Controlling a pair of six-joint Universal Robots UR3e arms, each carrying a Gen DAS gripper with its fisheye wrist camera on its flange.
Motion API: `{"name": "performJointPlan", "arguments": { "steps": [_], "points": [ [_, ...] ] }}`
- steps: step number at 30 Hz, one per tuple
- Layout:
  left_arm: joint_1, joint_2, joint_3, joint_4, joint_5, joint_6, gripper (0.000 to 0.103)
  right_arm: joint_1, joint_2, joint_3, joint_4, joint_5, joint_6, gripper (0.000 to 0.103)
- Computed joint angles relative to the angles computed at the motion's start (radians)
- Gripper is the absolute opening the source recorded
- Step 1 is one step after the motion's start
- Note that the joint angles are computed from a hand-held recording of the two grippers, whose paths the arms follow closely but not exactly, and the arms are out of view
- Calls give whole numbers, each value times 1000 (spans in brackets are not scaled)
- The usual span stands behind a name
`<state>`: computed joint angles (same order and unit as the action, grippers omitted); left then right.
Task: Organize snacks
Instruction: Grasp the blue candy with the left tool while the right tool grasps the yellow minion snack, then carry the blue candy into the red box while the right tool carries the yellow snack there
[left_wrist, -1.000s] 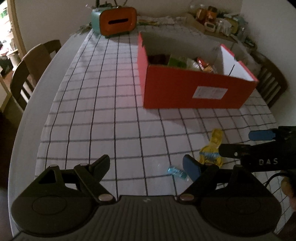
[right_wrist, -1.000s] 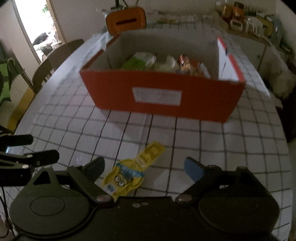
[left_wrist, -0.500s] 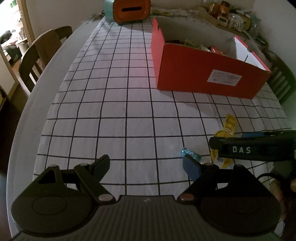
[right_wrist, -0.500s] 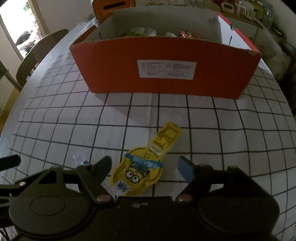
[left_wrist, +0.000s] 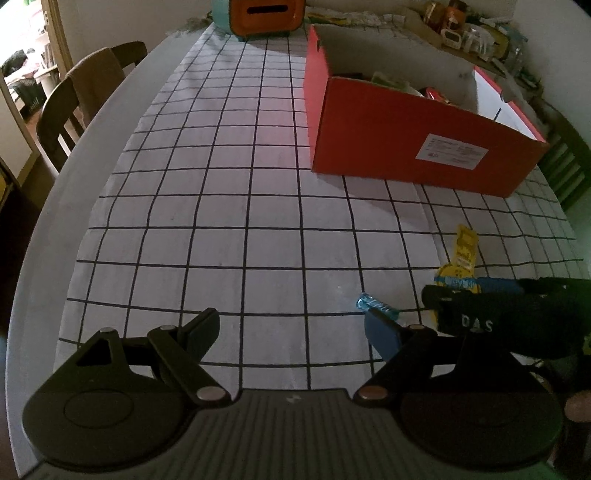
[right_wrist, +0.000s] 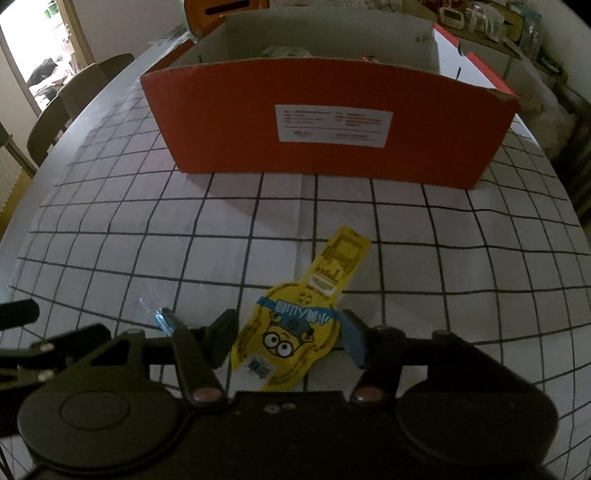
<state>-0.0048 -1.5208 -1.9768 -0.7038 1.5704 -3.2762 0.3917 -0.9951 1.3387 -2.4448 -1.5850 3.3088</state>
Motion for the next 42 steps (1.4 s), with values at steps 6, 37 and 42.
{"name": "performJointPlan", "arguments": {
  "steps": [6, 37, 42],
  "points": [
    [-3, -32, 36, -30, -39, -26, 86, -54, -51, 76, -25, 78, -70, 50],
    [-100, -235, 234, -80, -16, -30, 11, -157, -214, 288, -134, 171, -184, 50],
    [-81, -190, 188, -46, -40, -21, 11, -165, -241, 301, -129, 185, -196, 50]
  ]
}}
